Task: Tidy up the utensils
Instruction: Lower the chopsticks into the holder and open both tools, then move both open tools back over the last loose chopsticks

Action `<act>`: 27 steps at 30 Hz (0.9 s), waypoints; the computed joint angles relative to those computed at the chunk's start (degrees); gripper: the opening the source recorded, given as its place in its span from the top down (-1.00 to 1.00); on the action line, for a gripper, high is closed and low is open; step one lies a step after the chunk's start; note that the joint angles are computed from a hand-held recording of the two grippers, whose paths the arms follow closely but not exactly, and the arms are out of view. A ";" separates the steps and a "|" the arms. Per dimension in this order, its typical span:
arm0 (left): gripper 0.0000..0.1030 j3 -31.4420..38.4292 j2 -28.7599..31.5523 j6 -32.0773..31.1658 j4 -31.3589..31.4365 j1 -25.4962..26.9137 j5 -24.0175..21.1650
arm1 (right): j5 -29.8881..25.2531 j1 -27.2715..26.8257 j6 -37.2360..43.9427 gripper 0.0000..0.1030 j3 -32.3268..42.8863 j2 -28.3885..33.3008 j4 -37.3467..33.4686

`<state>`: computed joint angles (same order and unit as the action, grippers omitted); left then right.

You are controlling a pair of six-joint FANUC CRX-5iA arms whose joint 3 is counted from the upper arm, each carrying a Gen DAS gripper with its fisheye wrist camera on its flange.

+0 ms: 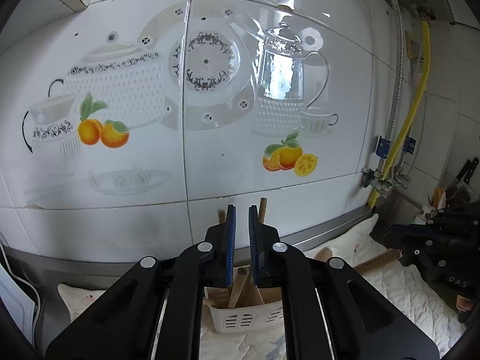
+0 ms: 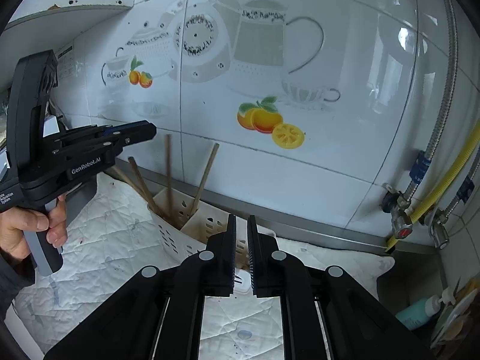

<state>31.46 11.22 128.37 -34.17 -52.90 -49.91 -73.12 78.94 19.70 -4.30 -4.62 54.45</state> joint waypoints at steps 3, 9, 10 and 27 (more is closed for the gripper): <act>0.82 0.37 -0.46 0.63 -1.07 -0.84 -0.28 | -1.08 1.44 -0.90 0.83 -0.23 -0.55 1.88; 0.56 -1.13 -3.74 3.61 -5.04 -4.02 -1.87 | -4.13 6.37 -3.83 0.68 -1.87 -2.50 5.42; 0.51 -1.87 -4.64 4.73 -6.18 -5.05 -2.54 | -4.68 7.34 -4.61 0.68 -2.41 -2.89 5.97; 0.03 -22.55 -15.55 23.48 -11.18 -19.51 -11.71 | -8.76 26.32 -30.59 0.63 -19.52 -5.99 0.21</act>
<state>8.91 -4.33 151.85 -45.35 -72.40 -61.62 -81.88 105.27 -10.89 -23.81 -10.61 54.66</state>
